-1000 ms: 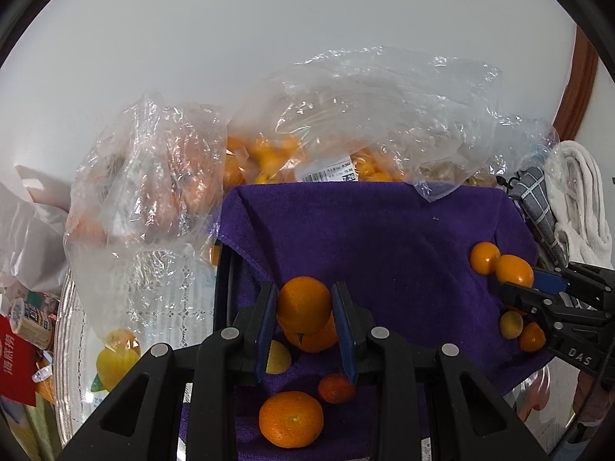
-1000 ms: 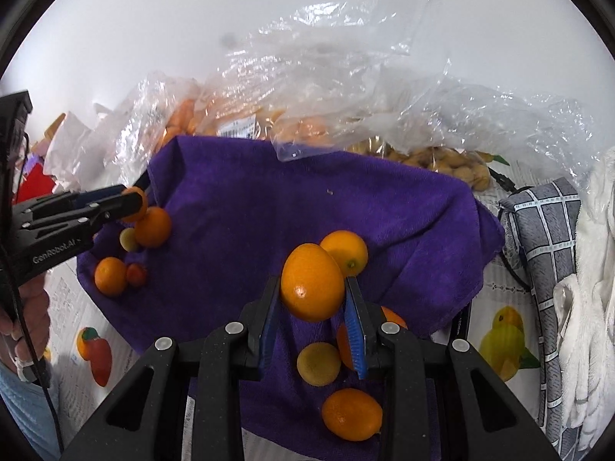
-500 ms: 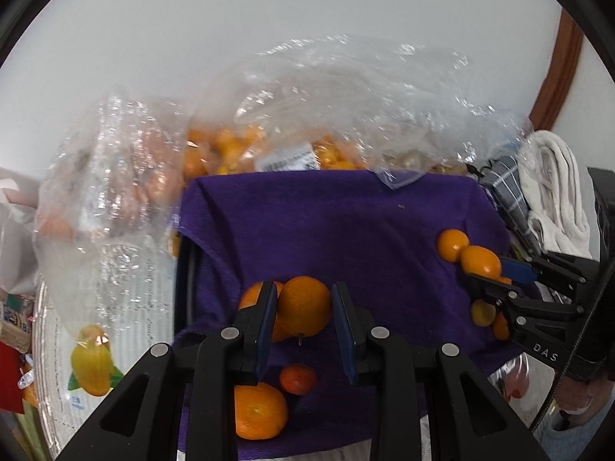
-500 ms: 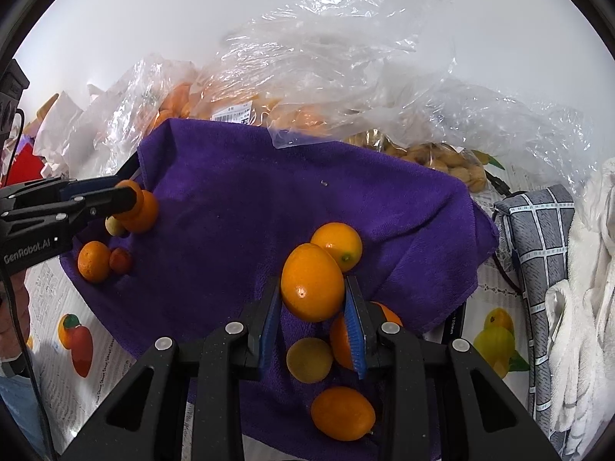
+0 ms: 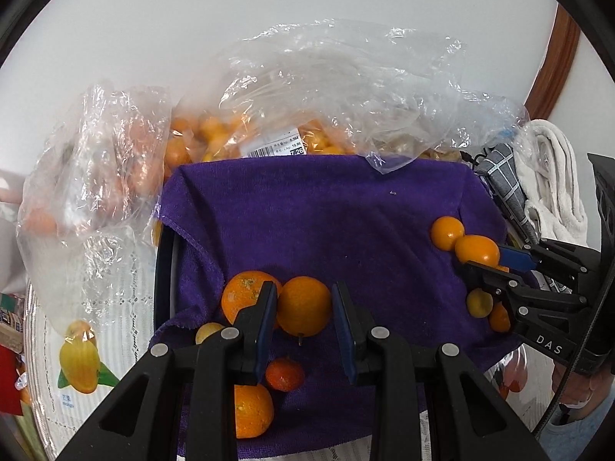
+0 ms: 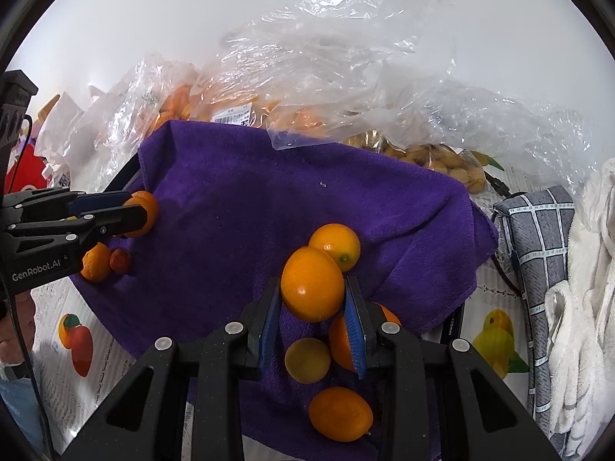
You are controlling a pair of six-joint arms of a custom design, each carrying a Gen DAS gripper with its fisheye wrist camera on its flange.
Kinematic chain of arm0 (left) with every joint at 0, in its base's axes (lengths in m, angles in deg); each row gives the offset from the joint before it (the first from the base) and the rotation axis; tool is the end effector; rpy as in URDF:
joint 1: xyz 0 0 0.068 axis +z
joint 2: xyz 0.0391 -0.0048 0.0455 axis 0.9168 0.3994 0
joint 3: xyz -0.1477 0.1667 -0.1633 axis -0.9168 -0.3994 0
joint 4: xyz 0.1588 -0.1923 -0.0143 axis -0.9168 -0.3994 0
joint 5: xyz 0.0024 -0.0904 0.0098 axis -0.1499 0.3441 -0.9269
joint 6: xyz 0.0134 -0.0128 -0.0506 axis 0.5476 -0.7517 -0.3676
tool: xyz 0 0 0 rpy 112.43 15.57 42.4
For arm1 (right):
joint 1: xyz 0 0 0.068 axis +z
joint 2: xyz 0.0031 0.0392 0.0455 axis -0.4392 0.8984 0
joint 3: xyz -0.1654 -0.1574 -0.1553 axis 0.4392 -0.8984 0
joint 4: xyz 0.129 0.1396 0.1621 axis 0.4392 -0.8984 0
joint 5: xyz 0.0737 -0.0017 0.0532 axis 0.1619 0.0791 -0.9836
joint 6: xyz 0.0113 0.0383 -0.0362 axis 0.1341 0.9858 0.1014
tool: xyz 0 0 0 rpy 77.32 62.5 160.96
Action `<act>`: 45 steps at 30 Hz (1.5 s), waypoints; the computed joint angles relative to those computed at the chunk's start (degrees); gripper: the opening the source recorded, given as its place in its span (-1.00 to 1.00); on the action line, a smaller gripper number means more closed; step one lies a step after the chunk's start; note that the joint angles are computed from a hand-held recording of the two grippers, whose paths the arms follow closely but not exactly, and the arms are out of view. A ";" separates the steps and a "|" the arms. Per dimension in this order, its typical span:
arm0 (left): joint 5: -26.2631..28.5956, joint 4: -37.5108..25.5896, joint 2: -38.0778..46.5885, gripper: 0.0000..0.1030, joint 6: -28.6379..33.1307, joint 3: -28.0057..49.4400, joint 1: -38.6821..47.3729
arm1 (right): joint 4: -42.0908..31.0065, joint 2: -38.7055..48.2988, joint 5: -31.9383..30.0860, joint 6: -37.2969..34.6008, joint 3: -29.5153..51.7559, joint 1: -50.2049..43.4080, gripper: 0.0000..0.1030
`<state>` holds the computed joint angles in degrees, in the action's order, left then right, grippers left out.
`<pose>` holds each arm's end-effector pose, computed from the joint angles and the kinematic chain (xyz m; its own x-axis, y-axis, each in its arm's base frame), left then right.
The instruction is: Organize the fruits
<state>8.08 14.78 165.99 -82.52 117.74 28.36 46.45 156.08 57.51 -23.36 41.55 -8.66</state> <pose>0.3138 -0.2433 0.0446 -0.7715 0.2987 -0.5618 0.4142 0.9060 -0.0869 0.2757 0.0852 0.0227 -0.8482 -0.0448 -0.5278 -0.1067 0.9904 0.0874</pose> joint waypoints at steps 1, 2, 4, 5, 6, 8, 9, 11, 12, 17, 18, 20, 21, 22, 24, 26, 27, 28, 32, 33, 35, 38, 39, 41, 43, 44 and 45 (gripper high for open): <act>0.06 -0.10 0.10 -0.45 0.03 0.17 0.00 | 0.04 -0.03 -0.35 0.11 -0.03 -0.17 -0.38; 0.09 -0.15 0.10 -0.45 0.03 0.20 0.01 | 0.09 -0.03 -0.62 0.25 -0.09 -0.28 -0.38; -0.10 -0.20 0.07 -0.45 -0.08 0.21 -0.07 | 0.29 0.05 -1.00 0.40 -0.13 -0.46 -0.38; -0.10 -0.27 0.08 -0.45 -0.06 0.25 -0.08 | 0.39 0.05 -0.94 0.38 -0.19 -0.44 -0.37; -0.06 -0.33 0.11 -0.45 -0.08 0.30 -0.09 | 0.37 -0.01 -0.83 0.42 -0.23 -0.33 -0.37; 0.01 -0.59 0.13 -0.45 -0.38 0.48 -0.14 | 0.25 -0.19 -0.64 0.33 -0.33 -0.16 -0.37; 0.24 -0.94 0.18 -0.45 -0.47 0.66 -0.08 | 0.22 -0.24 -0.55 0.34 -0.38 -0.14 -0.37; 0.84 -1.37 0.41 -0.45 -0.60 1.01 0.10 | -0.04 -0.43 -0.78 0.37 -0.42 -0.24 -0.36; 1.10 -1.54 0.51 -0.44 -0.75 1.15 0.19 | -0.15 -0.54 -1.03 0.35 -0.44 -0.38 -0.35; 1.11 -1.78 0.35 -0.44 -0.91 1.20 0.21 | 0.73 -1.85 -0.78 0.65 -1.72 -0.78 -0.28; 1.14 -1.84 0.28 -0.44 -0.99 1.20 0.20 | 1.03 -2.20 -0.82 0.78 -2.10 -0.94 -0.28; 1.25 -2.19 0.20 -0.44 -1.02 1.33 0.22 | 1.93 -3.13 -1.03 1.16 -3.04 -1.35 -0.27; 1.48 -2.46 0.10 -0.44 -1.13 1.40 0.28 | 2.49 -3.62 -1.04 1.39 -3.56 -1.51 -0.26; 1.68 -2.50 -0.06 -0.44 -1.25 1.35 0.35 | 2.85 -3.97 -0.80 1.63 -3.91 -1.55 -0.26; 2.48 -2.17 -0.78 -0.43 -1.50 0.78 0.60 | 3.09 -4.76 -0.34 2.05 -4.49 -1.60 -0.26; 3.73 -1.64 -1.68 -0.33 -1.78 0.01 0.97 | 3.25 -5.57 -0.01 2.40 -4.96 -1.75 -0.26; 4.26 -1.08 -2.27 -0.31 -1.97 -0.57 1.15 | 3.25 -5.86 0.01 2.51 -5.08 -1.87 -0.26; 4.38 -0.86 -2.53 -0.28 -2.05 -0.75 1.21 | 3.02 -6.39 0.07 2.78 -5.18 -1.93 -0.26; 3.79 -0.17 -4.16 -0.24 -2.67 -1.83 0.91 | 2.14 -8.62 2.50 3.74 -5.76 -1.14 -0.26; 3.29 -0.25 -4.61 -0.23 -2.80 -1.99 0.71 | 1.47 -9.52 3.72 4.23 -5.89 -0.71 -0.26; 2.02 -0.42 -5.70 -0.20 -2.85 -2.43 0.27 | 0.19 -11.63 5.03 5.58 -6.41 -0.10 -0.26; 0.88 -0.74 -7.27 -0.18 -3.18 -3.10 -0.29 | 0.44 -15.16 8.19 7.78 -9.06 1.44 -0.25; 0.45 -1.07 -7.84 -0.18 -3.52 -3.26 -0.59 | -0.60 -16.53 8.86 8.34 -9.73 1.74 -0.25; -0.70 -1.15 -9.36 -0.15 -4.03 -4.01 -1.39 | -4.05 -19.39 9.96 10.18 -10.56 2.28 -0.25; -3.34 -1.66 -11.10 -0.11 -3.86 -4.75 -2.86 | -7.28 -22.60 10.26 11.85 -11.64 2.61 -0.25; -5.41 -1.96 -12.24 -0.08 -3.68 -5.25 -4.02 | -8.86 -24.68 10.37 13.11 -12.53 2.92 -0.25; -7.53 -2.35 -13.52 -0.08 -3.63 -5.88 -5.25 | -10.15 -26.24 10.43 13.91 -13.12 3.23 -0.25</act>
<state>0.55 12.43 152.47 -86.15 111.86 23.11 36.29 129.84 67.94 -9.44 28.43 -5.43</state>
